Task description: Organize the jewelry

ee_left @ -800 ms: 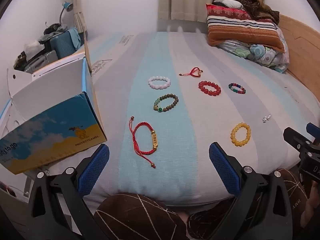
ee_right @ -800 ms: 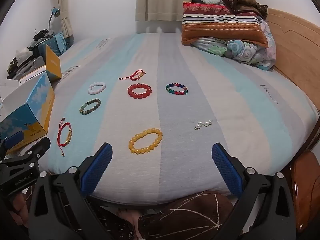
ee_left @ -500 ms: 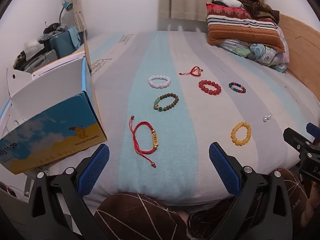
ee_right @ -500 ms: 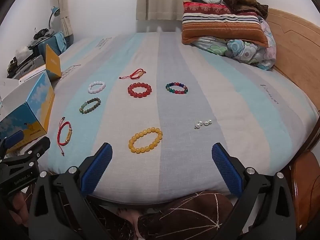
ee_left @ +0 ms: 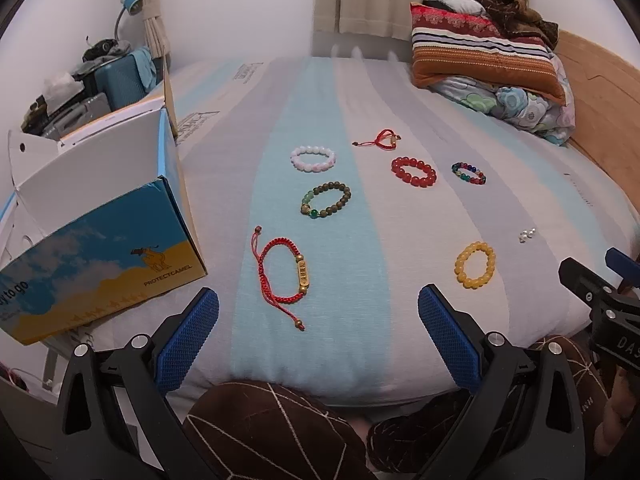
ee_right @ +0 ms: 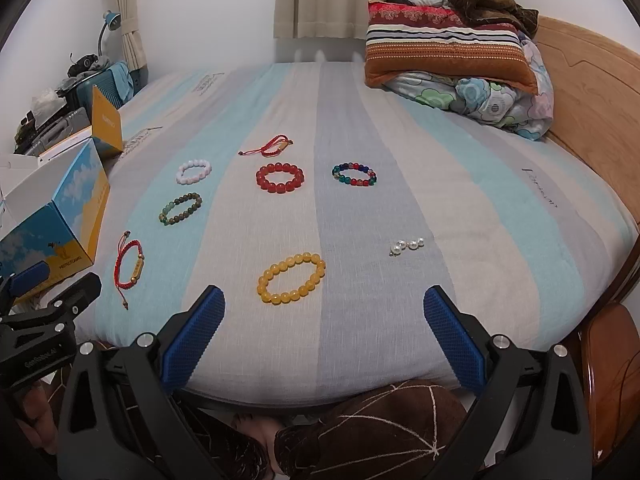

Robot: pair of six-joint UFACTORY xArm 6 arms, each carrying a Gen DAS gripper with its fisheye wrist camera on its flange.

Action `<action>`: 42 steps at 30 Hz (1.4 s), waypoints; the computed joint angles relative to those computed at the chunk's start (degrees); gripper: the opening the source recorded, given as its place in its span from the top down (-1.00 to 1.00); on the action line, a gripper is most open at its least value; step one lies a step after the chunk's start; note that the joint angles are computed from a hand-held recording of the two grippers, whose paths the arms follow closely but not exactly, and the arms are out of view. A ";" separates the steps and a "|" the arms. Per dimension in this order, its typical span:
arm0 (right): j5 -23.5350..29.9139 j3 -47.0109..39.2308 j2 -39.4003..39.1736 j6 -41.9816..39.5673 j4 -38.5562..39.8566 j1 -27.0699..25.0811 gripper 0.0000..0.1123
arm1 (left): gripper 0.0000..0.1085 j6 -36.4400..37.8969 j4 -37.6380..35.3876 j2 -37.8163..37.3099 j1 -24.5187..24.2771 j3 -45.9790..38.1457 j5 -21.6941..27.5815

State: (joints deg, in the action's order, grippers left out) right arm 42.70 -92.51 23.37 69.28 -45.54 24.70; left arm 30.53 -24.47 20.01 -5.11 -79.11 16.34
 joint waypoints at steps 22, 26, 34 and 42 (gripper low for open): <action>-0.34 -0.08 -0.04 0.13 0.35 0.28 -0.71 | -0.79 1.38 -1.49 -1.03 -0.18 0.64 0.13; -0.39 -0.09 -0.15 0.09 0.34 0.32 -0.71 | -0.79 0.48 -0.31 -1.03 -0.24 0.88 -0.06; -0.79 0.36 -0.48 0.03 0.29 0.18 -0.71 | -0.79 0.40 -0.03 -1.18 -0.28 1.43 -0.63; -1.09 0.59 -0.56 0.02 0.38 0.14 -0.71 | -0.79 0.49 -0.08 -1.23 -0.32 1.47 -0.62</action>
